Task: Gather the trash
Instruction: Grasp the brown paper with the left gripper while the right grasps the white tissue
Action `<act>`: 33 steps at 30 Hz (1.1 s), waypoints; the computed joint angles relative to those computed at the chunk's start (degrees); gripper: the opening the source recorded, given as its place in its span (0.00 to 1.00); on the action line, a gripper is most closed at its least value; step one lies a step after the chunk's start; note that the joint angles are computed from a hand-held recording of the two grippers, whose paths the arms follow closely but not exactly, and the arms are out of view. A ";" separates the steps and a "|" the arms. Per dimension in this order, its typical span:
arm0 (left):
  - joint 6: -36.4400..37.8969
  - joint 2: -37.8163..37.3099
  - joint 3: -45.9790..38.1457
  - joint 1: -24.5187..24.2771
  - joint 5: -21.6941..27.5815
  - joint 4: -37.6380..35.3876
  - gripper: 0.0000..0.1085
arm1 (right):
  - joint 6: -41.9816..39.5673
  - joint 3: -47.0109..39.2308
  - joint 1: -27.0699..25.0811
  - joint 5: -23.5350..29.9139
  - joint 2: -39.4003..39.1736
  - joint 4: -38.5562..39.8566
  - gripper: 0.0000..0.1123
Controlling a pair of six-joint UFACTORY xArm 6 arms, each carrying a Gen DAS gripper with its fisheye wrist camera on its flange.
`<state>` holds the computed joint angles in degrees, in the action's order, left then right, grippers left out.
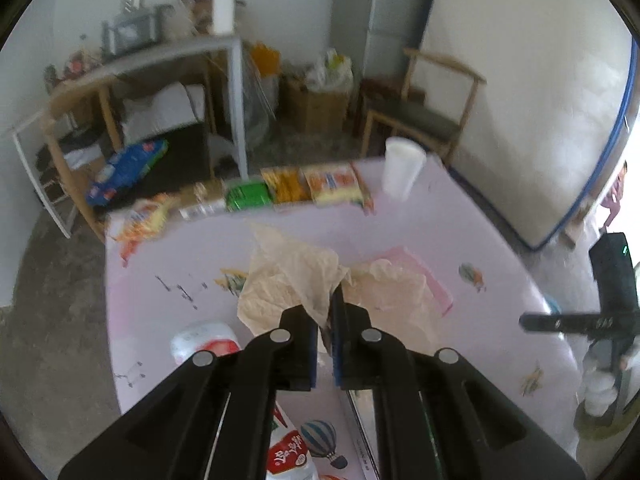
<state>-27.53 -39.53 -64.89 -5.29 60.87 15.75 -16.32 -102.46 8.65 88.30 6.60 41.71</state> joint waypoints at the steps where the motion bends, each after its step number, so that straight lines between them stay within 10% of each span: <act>1: -0.94 -0.53 -0.12 -0.22 -0.23 1.18 0.04 | 0.01 -0.49 0.20 -0.01 0.19 -0.05 0.61; 18: -19.11 -13.36 3.21 -1.18 1.93 21.84 0.04 | 0.12 -29.17 19.69 1.84 20.39 -6.65 0.56; 33: -16.79 -16.71 7.84 5.45 -2.89 16.65 0.04 | 3.15 -36.21 27.50 -3.17 29.56 -23.83 0.12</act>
